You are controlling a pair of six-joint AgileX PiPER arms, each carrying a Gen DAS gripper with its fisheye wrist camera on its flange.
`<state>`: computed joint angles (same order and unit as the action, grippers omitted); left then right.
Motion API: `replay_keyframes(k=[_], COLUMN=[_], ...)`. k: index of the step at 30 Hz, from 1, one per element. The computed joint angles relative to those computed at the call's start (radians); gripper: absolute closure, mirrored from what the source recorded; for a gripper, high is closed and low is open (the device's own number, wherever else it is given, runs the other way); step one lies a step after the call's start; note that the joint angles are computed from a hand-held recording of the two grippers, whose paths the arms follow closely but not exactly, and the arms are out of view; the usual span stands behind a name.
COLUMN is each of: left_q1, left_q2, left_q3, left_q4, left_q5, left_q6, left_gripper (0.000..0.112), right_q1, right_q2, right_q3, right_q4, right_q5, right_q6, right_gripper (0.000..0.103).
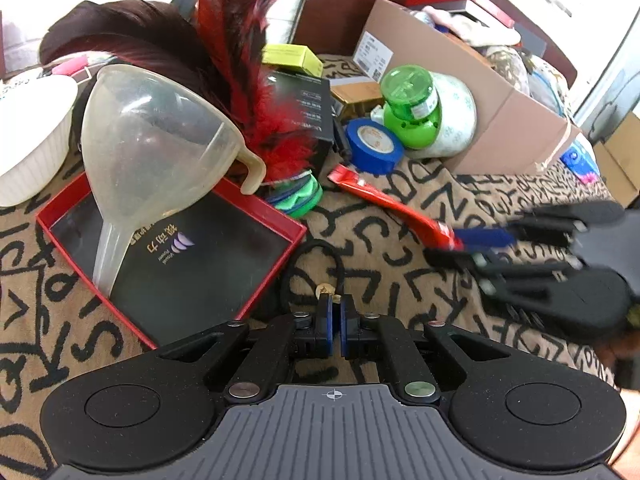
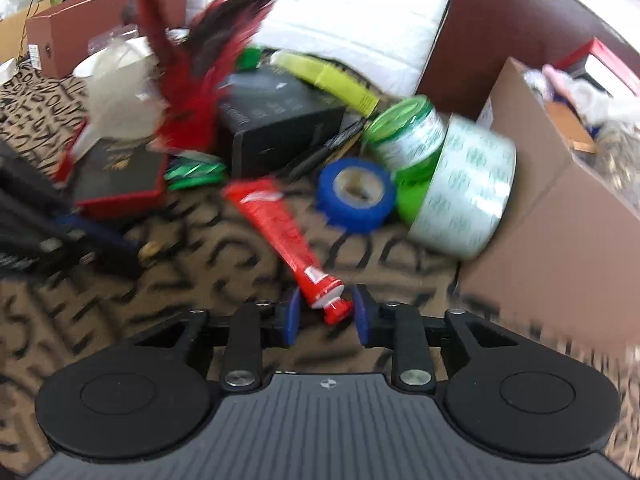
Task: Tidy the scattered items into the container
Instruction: 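Move the right gripper to the red tube and grasp it, then lift the red tube with the right gripper toward the cardboard box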
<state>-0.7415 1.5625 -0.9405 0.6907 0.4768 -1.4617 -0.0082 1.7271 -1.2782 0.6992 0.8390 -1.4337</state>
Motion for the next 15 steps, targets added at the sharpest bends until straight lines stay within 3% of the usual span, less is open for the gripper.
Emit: replay_keyframes(k=[4,5,6,7,9,11,13,15], left_q1=[-0.021,-0.033,-0.046,-0.056,-0.059,-0.055,-0.058,-0.081], left_q2=[-0.027,-0.03,-0.032,-0.032,-0.031,-0.028,-0.021,0.004], left_q3=[0.002,0.003,0.006,0.009,0.011,0.007,0.002,-0.024], left_q4=[-0.101,-0.099,-0.085,-0.063,-0.056,-0.065,-0.06,-0.025], left_q5=[0.014,0.025,0.032,0.034,0.026,0.008,-0.009,0.022], left_q6=[0.13,0.126,0.11,0.088,0.077,0.078,0.074,0.061], left_gripper=[0.111,0.097,0.097,0.087,0.083,0.062,0.048,0.048], right_q1=[-0.069,-0.098,-0.11,-0.132,-0.139,-0.142,-0.14,-0.119], right_q2=[-0.075,-0.096,-0.103,-0.12,-0.148,-0.159,-0.172,-0.175], right_q3=[0.068,0.093,0.106,0.128,0.162,0.167,0.171,0.178], right_q4=[0.001,0.01,0.014,0.022,0.034,0.055,0.07,0.079], right_q5=[0.148,0.185,0.21,0.227,0.209,0.193,0.173,0.137], right_q6=[0.067,0.068,0.073,0.058,0.045,0.05,0.046,0.038], right_gripper=[0.084,0.084,0.084,0.084,0.084,0.083,0.083,0.082])
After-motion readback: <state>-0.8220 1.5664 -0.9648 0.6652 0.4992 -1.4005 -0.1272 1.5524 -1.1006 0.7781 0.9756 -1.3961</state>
